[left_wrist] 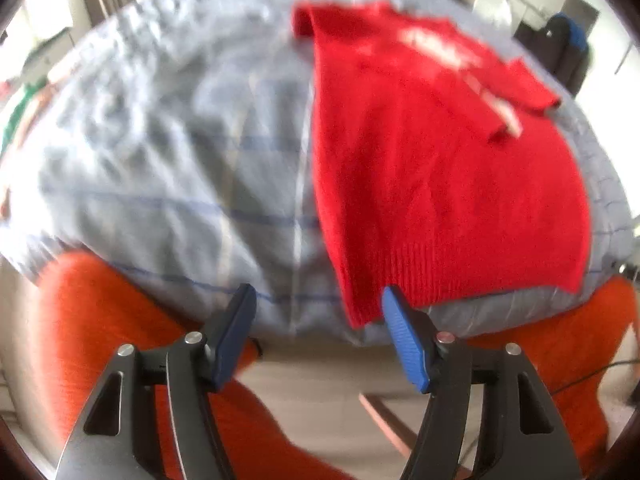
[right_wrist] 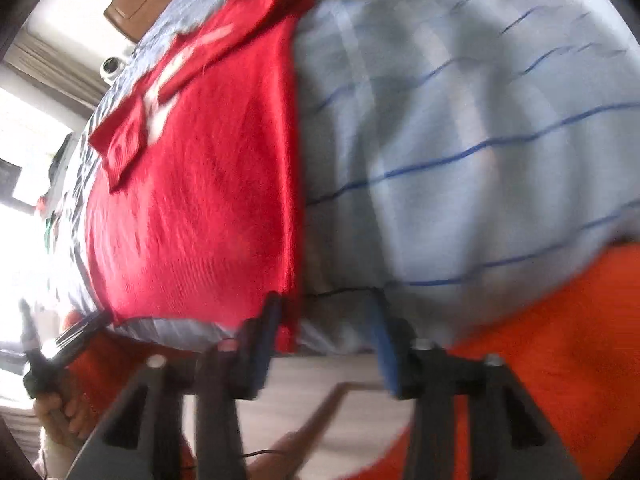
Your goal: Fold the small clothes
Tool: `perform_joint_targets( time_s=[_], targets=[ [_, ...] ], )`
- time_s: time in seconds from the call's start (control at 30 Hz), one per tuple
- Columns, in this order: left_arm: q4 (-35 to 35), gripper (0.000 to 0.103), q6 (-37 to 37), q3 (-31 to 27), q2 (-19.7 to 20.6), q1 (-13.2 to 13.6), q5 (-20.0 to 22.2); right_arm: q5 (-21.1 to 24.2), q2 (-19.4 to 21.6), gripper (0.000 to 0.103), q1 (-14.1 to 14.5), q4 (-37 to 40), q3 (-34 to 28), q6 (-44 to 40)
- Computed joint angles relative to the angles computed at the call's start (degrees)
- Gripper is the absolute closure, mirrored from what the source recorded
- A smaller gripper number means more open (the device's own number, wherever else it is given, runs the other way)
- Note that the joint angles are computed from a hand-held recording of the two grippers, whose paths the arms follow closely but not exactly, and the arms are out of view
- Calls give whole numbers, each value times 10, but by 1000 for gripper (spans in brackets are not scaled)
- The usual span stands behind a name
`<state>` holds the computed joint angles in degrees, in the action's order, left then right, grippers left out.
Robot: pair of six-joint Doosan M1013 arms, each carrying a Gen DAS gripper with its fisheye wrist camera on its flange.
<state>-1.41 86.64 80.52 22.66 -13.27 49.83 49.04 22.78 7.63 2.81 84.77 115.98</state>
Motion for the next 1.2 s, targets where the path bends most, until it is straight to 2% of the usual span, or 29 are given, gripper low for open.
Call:
perform_joint_targets(
  time_s=[0.07, 0.1, 0.13, 0.2, 0.27, 0.37, 0.4, 0.47, 0.57, 0.6, 0.63, 0.67, 0.77, 0.87, 0.9, 1.03, 1.2],
  targets=[
    [44, 32, -25, -1, -7, -5, -42, 4, -3, 57, 16, -122, -23, 11],
    [60, 27, -34, -4, -7, -7, -66, -4, -2, 57, 21, -153, -35, -1],
    [83, 24, -53, -8, -4, -10, -91, -17, 2, 57, 22, -161, -48, -25],
    [119, 24, -87, -16, 6, -11, -128, -60, 19, 57, 23, -140, -82, -101],
    [180, 24, -152, -21, 22, -12, -154, -82, 46, 57, 28, -118, -121, -182],
    [225, 24, -210, -13, 32, -10, -156, -49, 113, 57, 38, -44, -213, -329],
    [232, 24, -220, -7, 31, -9, -150, -21, 142, 57, 40, -15, -253, -374],
    [220, 24, -207, -13, 36, -6, -106, 17, 174, 57, 46, -15, -295, -394],
    [200, 24, -203, -13, 34, 2, -104, 57, 221, 58, 54, -39, -352, -399],
    [207, 24, -210, -14, 34, 2, -105, 54, 229, 60, 53, -43, -359, -378],
    [213, 24, -216, -14, 35, 3, -107, 50, 229, 83, 48, -39, -359, -354],
    [214, 24, -217, -15, 36, 3, -106, 42, 223, 97, 42, -38, -352, -318],
    [201, 24, -207, -12, 35, 5, -108, -28, 178, 97, 12, -21, -295, -224],
    [200, 24, -207, -11, 34, 5, -108, -82, 127, 97, -24, -90, -234, -108],
    [198, 24, -205, -9, 33, 5, -109, -97, 106, 97, -41, -143, -207, -39],
    [214, 24, -214, -6, 32, -2, -107, -91, 62, 97, -93, -238, -145, 128],
    [231, 24, -221, -9, 36, -9, -92, -89, 33, 97, -126, -256, -80, 203]
  ],
)
